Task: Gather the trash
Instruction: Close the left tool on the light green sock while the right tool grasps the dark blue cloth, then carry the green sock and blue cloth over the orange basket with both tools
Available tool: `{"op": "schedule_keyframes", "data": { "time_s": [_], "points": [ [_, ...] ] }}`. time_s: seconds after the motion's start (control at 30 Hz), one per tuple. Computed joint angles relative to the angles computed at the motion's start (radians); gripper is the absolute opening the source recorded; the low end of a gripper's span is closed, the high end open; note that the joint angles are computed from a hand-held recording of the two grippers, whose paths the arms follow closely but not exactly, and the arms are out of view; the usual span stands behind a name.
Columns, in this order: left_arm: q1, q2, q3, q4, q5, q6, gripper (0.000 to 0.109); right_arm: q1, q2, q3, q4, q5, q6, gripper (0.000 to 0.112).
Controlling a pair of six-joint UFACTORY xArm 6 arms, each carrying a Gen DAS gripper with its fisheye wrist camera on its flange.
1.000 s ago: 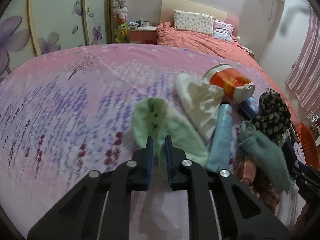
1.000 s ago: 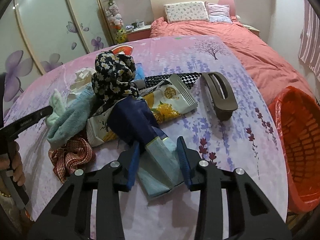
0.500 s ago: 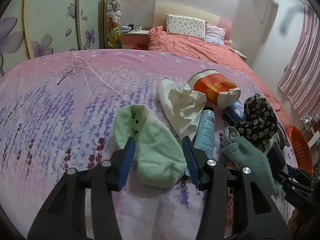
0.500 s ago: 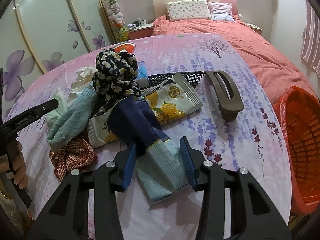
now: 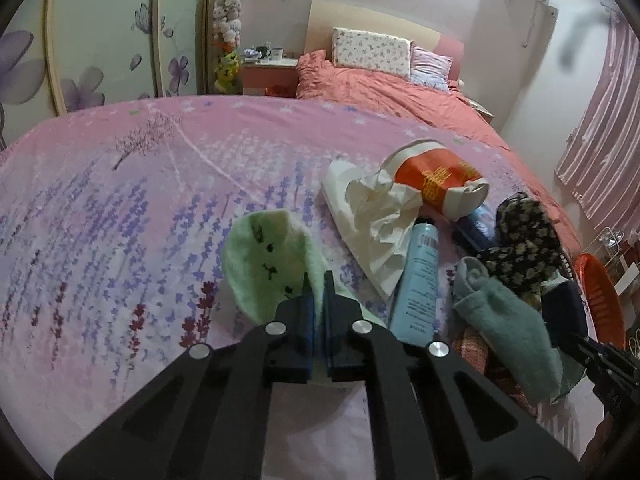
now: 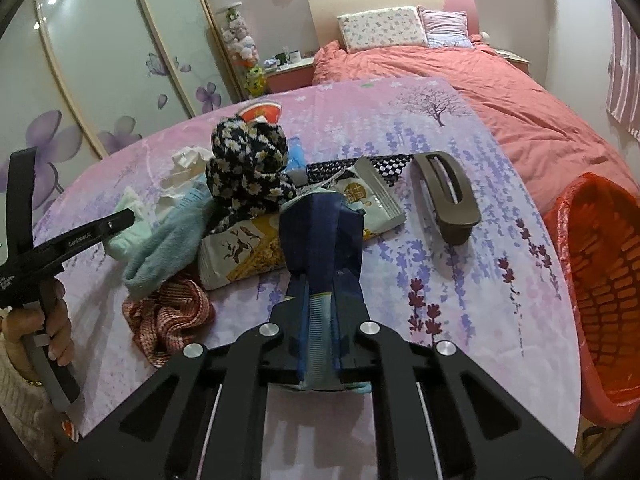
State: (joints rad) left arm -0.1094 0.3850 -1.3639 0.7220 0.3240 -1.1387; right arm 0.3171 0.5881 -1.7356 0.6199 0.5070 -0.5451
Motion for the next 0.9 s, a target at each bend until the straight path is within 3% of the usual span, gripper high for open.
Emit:
{"op": "schedule_keyframes", "data": {
  "time_s": [0.23,0.53,0.9],
  "points": [
    [-0.025,-0.073,0.027,0.072,-0.009,-0.043,0.005,-0.010,-0.053,0.044,0.052,-0.043,-0.024,0.009],
    [-0.088,-0.139,0.023,0.109,-0.027,-0.039,0.005,-0.023,-0.153,0.145,0.133,-0.171,-0.082,0.009],
    [-0.196,-0.083,-0.106,0.058,-0.066,0.067,0.005,-0.059,-0.225,0.252,0.179,-0.339,-0.116,0.009]
  ]
}}
